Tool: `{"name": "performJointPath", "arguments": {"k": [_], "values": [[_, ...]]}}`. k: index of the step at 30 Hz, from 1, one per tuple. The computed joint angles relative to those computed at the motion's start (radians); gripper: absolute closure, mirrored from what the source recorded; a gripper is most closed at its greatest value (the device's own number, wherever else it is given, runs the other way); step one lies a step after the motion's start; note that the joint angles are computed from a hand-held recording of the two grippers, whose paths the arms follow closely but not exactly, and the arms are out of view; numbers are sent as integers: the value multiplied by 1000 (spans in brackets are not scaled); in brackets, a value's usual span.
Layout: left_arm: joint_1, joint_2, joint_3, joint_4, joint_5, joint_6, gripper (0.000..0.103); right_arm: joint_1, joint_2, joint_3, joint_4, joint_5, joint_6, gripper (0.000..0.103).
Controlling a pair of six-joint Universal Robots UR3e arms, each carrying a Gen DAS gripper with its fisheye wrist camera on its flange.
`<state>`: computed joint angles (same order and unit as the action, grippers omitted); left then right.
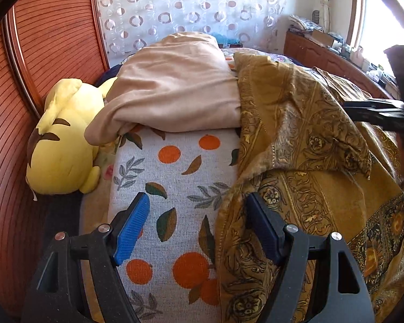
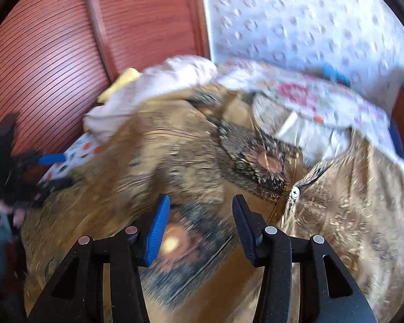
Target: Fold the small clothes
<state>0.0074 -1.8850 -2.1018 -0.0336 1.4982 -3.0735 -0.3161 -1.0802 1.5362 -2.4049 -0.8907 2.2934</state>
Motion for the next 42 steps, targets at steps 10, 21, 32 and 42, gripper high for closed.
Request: {"name": "performJointPath", "arguments": {"k": [10,21,32,42], "values": [[4,-6,-17,37,-8,-4,27,53,137,-226,135,-21,9,95],[5,-5,-15,34,-7,-5,25,-37,99,-224,-49,-60,75,94],[1,55,-55,77,-21,-18,25,-181,33,-37,-127,-36,24,48],[-200,2,158,11,-16,-71,25,-464,-184,283,-145,69,-154,48]]}}
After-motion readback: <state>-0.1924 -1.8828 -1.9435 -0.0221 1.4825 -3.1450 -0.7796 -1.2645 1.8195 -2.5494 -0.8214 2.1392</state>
